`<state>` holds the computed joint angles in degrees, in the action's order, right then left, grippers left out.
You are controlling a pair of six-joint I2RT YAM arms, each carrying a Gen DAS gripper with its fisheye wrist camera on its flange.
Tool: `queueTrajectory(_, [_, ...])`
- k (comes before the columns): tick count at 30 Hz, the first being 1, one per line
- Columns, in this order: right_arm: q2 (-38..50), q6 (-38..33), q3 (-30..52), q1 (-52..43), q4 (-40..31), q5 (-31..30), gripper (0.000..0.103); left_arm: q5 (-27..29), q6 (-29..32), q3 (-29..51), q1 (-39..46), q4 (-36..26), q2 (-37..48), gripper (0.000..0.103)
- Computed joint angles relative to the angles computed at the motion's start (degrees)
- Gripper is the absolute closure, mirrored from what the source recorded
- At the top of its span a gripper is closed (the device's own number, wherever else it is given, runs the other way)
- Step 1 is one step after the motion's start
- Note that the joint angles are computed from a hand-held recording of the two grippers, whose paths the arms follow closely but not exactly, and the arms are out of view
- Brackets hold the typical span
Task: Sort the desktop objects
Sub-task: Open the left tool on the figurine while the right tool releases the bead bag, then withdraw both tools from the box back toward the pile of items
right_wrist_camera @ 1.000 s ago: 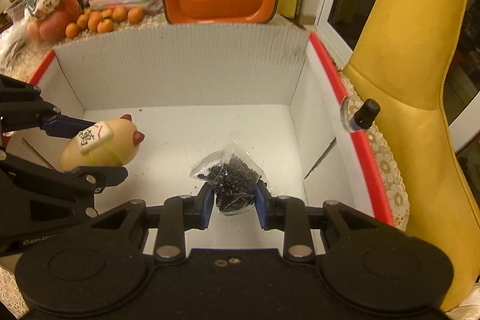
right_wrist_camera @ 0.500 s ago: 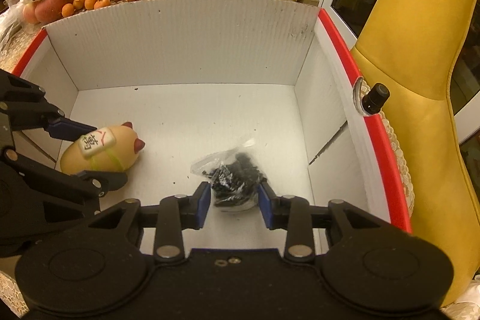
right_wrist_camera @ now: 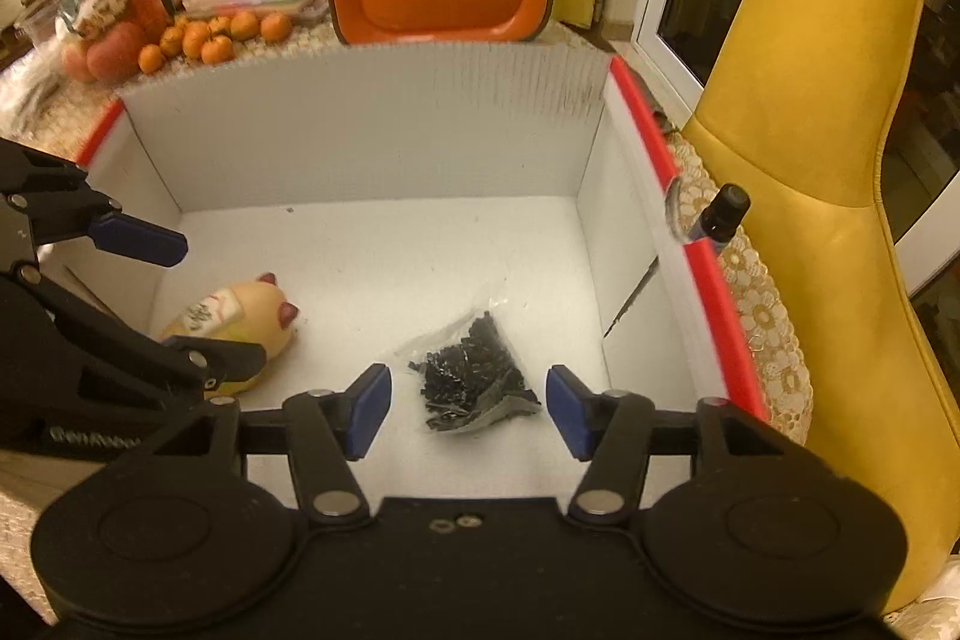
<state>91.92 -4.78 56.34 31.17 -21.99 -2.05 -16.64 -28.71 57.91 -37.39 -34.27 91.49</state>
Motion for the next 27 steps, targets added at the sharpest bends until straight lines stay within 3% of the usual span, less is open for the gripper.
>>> queueTrajectory(5, [-4.21, 0.16, -1.11, -0.15, -1.28, -1.16, 0.043, -1.09, -1.76, -2.25, -0.73, -0.19, -5.36, 0.034])
queueTrajectory(7, [-6.12, 0.29, -1.89, 0.05, -1.50, -1.44, 0.038, -1.29, -2.38, -3.11, -1.20, -0.63, -7.70, 0.034])
queueTrajectory(15, [-13.50, 1.97, -4.48, 3.26, -3.48, -0.88, 0.035, -4.54, -5.49, -6.19, -5.38, -5.63, -18.53, 0.034])
queueTrajectory(20, [-19.83, 3.83, -8.07, 5.47, -3.68, -1.12, 0.032, -9.70, -13.19, -9.91, -11.76, -8.05, -24.33, 0.031])
queueTrajectory(27, [-27.58, 6.73, -12.76, 10.86, -3.24, 3.08, 0.029, -17.55, -24.25, -12.56, -23.27, -13.57, -30.16, 0.024])
